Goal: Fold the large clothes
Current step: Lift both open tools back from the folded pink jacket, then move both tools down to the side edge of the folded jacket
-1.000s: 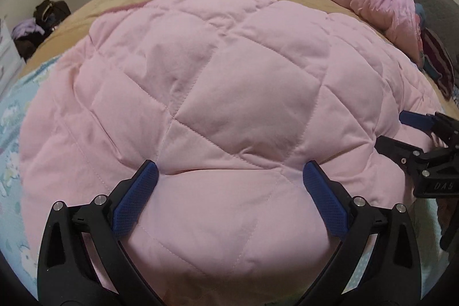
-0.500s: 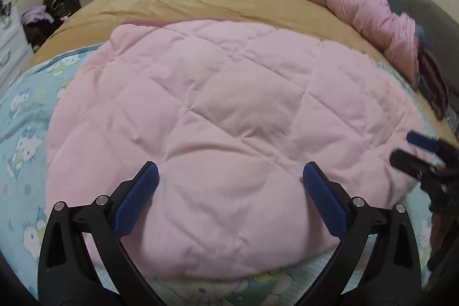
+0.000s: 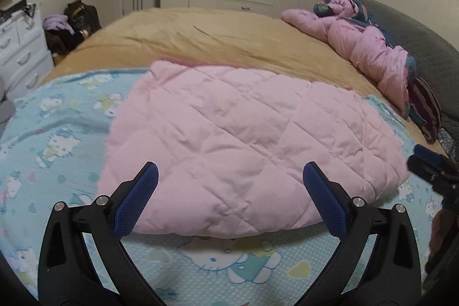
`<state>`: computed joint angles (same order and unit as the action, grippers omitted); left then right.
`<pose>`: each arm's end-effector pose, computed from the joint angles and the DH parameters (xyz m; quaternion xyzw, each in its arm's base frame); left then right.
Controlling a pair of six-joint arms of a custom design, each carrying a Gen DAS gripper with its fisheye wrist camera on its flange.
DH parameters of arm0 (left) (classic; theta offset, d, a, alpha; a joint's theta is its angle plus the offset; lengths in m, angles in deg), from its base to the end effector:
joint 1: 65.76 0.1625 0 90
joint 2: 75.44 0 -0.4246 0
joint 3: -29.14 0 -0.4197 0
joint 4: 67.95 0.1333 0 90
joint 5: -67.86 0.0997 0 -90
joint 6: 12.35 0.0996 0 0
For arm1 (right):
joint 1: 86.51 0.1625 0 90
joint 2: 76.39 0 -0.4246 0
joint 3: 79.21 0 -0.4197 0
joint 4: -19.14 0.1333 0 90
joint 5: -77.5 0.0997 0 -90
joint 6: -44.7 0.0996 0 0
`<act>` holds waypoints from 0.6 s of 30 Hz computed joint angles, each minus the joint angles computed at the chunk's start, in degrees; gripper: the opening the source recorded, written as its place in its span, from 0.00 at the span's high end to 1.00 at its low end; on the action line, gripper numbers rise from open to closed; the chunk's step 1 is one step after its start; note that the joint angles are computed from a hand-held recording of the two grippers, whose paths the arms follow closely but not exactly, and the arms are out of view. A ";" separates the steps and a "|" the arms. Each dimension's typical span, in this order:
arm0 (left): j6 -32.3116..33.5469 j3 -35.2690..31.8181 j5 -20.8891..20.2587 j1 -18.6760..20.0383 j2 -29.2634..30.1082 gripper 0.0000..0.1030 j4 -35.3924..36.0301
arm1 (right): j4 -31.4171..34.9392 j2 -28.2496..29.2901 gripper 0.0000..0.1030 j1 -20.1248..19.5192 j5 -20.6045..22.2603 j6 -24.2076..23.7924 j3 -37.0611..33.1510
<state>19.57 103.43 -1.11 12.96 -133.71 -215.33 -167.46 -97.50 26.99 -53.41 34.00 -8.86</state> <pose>0.0165 -0.7813 0.4039 0.2787 0.8790 -0.3110 0.2302 0.3786 -0.7001 0.0199 0.1182 -0.8614 0.4096 0.2761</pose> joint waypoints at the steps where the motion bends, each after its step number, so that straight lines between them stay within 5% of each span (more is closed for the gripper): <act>1: 0.40 0.31 0.33 0.01 -0.34 0.08 -1.17 | -0.59 -0.62 0.04 0.09 -0.16 -0.20 0.76; 5: 2.94 1.22 1.83 0.11 -1.31 0.08 -5.86 | -2.91 -2.84 0.04 0.18 -0.62 -0.35 3.46; 18: 2.13 -2.92 2.80 1.79 -1.77 0.08 -2.30 | -10.10 -7.49 0.04 0.25 -5.00 -2.94 9.79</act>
<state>21.70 100.51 1.68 14.75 -135.48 -217.63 -177.56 -104.98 27.23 -58.41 31.06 0.93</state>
